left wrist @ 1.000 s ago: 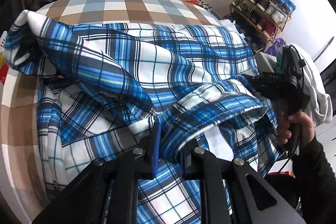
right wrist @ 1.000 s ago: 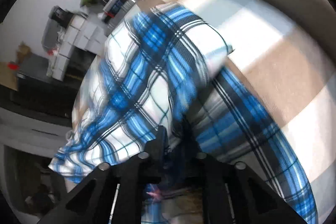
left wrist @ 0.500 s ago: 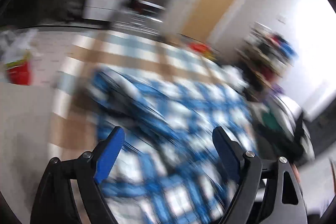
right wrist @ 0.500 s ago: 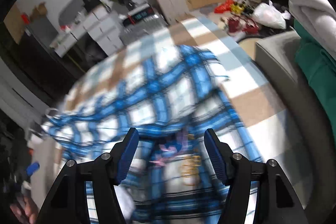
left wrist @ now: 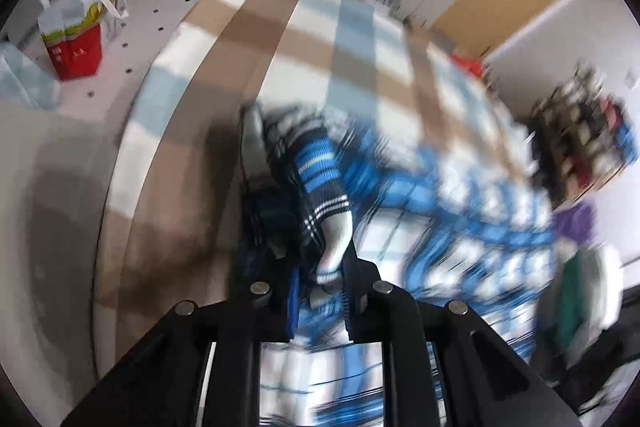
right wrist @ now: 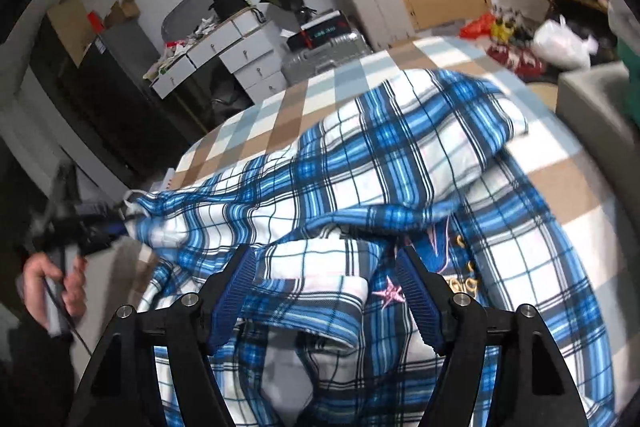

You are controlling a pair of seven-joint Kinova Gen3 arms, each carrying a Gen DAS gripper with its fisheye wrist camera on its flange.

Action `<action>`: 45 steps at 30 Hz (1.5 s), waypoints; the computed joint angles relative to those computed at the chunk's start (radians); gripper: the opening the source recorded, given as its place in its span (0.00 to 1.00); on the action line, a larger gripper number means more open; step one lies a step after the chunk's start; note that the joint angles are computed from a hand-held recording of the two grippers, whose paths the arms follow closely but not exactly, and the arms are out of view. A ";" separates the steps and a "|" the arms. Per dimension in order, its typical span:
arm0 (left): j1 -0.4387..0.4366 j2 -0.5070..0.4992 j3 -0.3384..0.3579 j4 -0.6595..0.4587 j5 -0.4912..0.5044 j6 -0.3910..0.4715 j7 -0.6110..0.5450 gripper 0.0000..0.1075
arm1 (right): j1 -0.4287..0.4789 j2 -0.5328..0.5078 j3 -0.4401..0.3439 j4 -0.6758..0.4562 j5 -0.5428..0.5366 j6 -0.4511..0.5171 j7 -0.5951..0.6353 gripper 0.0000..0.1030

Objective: Fold large clothes

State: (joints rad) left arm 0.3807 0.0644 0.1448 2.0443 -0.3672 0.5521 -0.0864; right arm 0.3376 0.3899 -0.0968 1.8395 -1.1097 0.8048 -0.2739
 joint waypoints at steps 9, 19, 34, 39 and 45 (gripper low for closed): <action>0.069 -0.073 -0.112 0.047 0.251 0.004 -0.237 0.11 | -0.082 -0.003 0.113 -0.027 0.041 0.043 -0.065 0.71; -0.259 -0.089 0.284 -0.205 -0.088 0.267 -0.285 0.91 | -0.472 0.036 0.393 -0.357 0.297 0.013 -0.263 0.90; -0.033 0.114 -0.113 -0.216 0.235 0.156 -0.672 0.78 | -0.442 0.390 0.295 -0.839 0.734 0.287 -0.491 0.89; 0.024 0.064 -0.295 -0.187 0.341 0.180 -0.757 0.80 | -0.275 0.391 0.127 -0.935 0.709 0.286 -0.574 0.98; -0.192 0.124 -0.147 -0.088 0.585 0.073 -0.928 0.80 | -0.256 0.587 0.042 -1.212 0.903 0.477 -0.763 0.97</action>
